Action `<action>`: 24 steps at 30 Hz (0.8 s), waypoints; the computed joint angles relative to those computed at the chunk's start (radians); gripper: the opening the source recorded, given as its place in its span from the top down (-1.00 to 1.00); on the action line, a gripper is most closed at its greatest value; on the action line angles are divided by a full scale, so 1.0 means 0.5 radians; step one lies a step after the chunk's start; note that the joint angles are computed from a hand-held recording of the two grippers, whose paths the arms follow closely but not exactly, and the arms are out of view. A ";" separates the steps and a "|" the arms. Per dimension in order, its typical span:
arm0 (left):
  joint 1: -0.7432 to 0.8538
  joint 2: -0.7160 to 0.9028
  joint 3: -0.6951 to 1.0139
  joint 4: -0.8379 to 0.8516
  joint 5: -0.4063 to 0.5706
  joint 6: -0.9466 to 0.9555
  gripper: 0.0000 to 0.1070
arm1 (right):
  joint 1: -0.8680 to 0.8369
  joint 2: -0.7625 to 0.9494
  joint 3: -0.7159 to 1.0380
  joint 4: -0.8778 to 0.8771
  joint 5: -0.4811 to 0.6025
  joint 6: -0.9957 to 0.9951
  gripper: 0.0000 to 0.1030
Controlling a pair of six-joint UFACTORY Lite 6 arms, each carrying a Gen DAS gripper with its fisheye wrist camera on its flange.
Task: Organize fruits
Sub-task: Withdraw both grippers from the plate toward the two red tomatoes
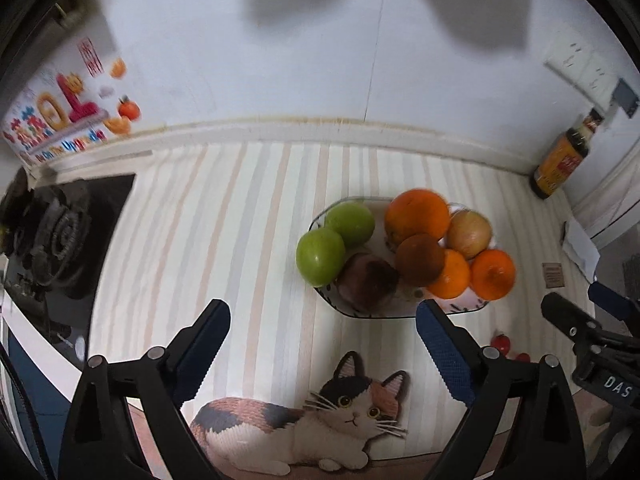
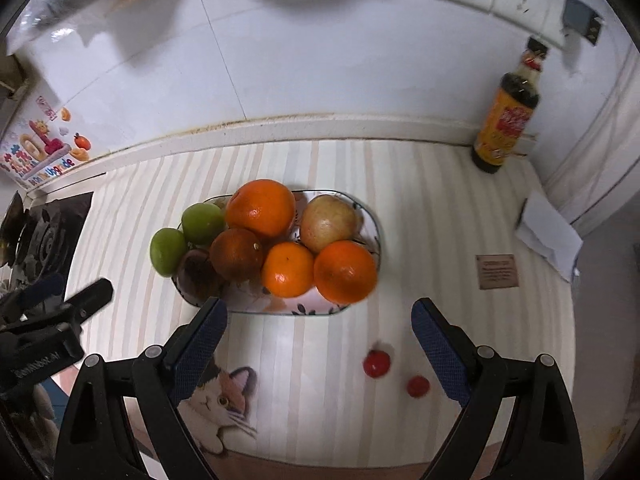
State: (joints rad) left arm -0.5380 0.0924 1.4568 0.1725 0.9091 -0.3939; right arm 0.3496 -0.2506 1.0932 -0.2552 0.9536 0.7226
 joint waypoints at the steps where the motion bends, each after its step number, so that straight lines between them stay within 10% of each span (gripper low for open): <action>1: -0.031 -0.061 -0.011 0.027 0.015 -0.031 -0.78 | 0.040 -0.063 -0.014 -0.034 0.044 0.047 -0.85; 24: -0.637 -0.786 -0.016 0.451 0.512 -0.508 -0.78 | 1.748 -0.444 0.570 -0.826 1.429 1.283 -0.85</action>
